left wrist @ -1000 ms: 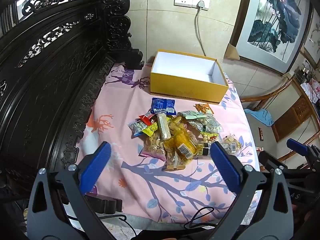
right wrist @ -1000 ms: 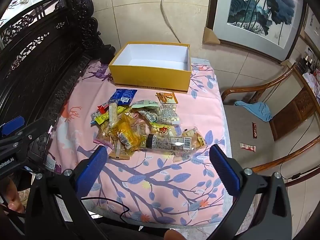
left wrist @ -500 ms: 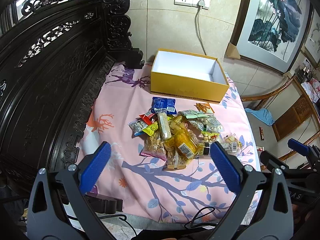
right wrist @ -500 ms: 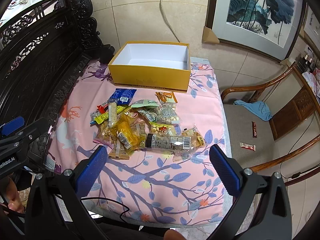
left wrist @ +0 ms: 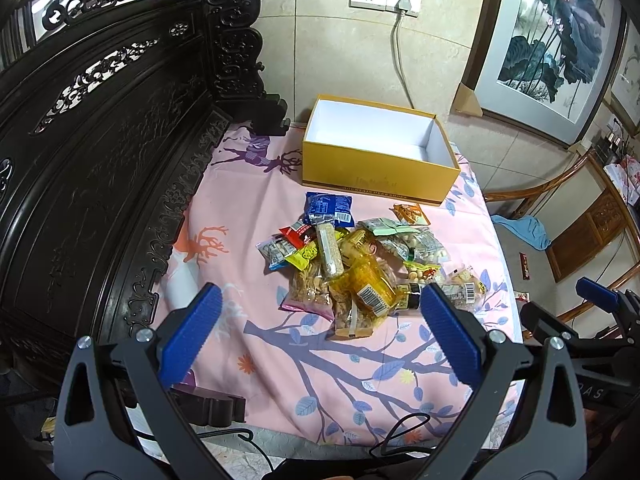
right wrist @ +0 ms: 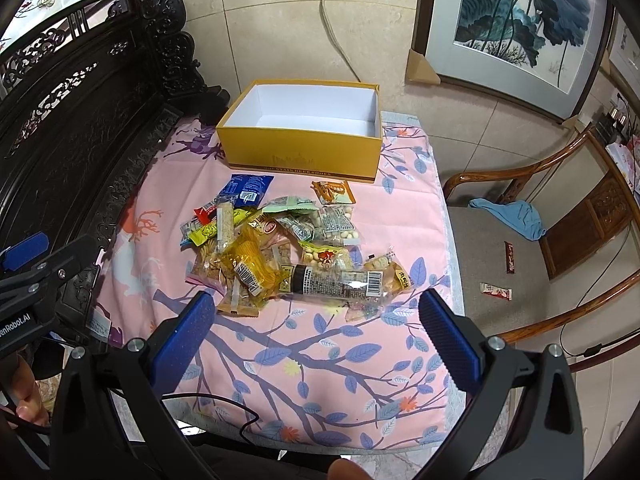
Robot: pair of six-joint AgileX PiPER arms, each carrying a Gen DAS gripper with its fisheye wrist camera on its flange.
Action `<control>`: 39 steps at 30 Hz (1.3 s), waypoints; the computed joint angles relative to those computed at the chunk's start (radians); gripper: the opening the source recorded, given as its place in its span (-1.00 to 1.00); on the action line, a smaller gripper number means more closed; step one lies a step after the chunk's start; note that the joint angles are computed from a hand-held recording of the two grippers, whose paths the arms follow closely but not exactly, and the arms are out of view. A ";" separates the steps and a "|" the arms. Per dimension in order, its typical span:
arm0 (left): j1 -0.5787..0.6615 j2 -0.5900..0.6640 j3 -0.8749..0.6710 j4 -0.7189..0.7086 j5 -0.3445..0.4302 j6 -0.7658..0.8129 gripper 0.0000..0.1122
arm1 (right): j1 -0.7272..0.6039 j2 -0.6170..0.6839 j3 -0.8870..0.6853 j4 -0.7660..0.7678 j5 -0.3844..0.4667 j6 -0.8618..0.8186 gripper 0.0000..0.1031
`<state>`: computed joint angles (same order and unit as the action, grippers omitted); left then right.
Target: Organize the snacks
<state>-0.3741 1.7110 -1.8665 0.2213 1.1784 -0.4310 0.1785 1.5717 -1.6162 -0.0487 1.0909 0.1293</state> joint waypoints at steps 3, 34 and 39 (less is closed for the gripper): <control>0.001 0.001 -0.001 -0.002 0.002 0.002 0.79 | -0.001 0.006 -0.010 0.001 0.008 0.001 0.97; 0.001 0.001 0.003 0.000 0.001 0.000 0.79 | -0.006 0.004 0.014 0.004 -0.006 -0.002 0.97; 0.001 0.000 0.006 -0.001 0.001 0.001 0.79 | -0.006 0.003 0.022 0.004 -0.011 -0.001 0.97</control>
